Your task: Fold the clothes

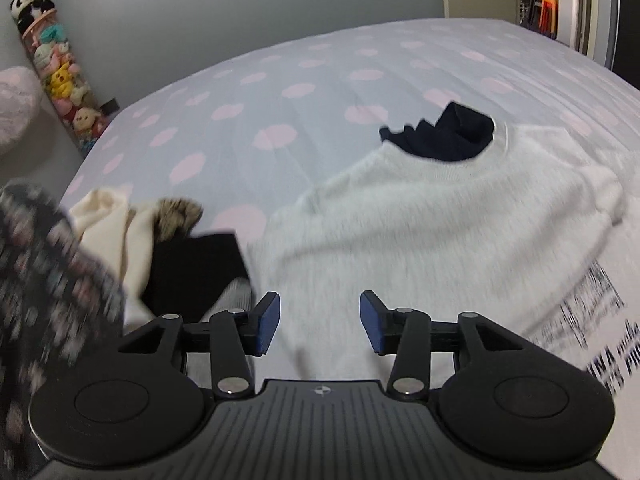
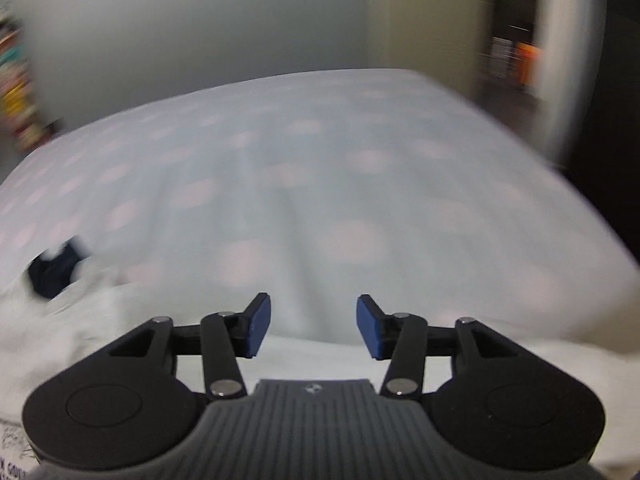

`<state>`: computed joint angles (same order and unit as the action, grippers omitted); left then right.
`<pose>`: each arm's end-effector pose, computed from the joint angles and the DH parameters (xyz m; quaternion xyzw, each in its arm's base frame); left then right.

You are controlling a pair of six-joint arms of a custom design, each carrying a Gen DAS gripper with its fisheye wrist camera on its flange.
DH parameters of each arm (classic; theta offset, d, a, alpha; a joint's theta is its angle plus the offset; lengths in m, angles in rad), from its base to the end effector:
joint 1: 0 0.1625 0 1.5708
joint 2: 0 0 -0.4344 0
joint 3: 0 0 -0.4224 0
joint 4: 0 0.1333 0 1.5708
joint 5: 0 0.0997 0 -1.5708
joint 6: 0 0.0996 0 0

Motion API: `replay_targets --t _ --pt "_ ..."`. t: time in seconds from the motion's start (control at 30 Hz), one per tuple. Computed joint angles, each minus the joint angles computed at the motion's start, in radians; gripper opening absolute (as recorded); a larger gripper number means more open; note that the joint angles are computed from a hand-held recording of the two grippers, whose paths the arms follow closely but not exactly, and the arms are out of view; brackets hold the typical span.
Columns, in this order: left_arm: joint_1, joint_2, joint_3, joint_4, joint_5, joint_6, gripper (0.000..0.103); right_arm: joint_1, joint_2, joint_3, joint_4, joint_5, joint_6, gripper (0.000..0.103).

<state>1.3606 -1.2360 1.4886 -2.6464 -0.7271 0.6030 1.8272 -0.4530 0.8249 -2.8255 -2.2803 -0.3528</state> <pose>0.0637 -0.6967 0.4953 0.1803 0.8328 -0.2847 0.4393 0.2959 -0.8588 0.2282 0.1127 -0.8533 0.3850 0.3330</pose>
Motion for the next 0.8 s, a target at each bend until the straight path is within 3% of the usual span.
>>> replay_targets --t 0.23,0.37,0.5,0.57,0.6,0.7,0.8 --pt "-0.037 -0.074 0.075 0.066 0.042 -0.125 0.042 -0.041 -0.292 0.342 -0.206 -0.102 0.11 0.059" --pt "-0.067 -0.091 0.094 0.082 0.062 -0.153 0.043 -0.071 -0.383 0.452 -0.211 -0.109 0.209 0.06" --pt "-0.091 -0.093 0.096 0.106 0.089 -0.203 0.044 -0.115 -0.443 0.546 -0.206 -0.013 0.373 0.061" --pt "-0.1 -0.094 0.091 0.141 0.096 -0.244 0.044 -0.134 -0.462 0.58 -0.209 0.04 0.436 0.056" --pt "-0.105 -0.096 0.091 0.15 0.097 -0.253 0.044 -0.141 -0.469 0.595 -0.212 0.066 0.46 0.048" --pt "-0.121 -0.101 0.097 0.156 0.11 -0.252 0.044 -0.144 -0.47 0.606 -0.23 0.097 0.466 0.011" --pt "-0.132 -0.105 0.101 0.151 0.113 -0.23 0.044 -0.13 -0.461 0.598 -0.266 0.083 0.422 0.01"
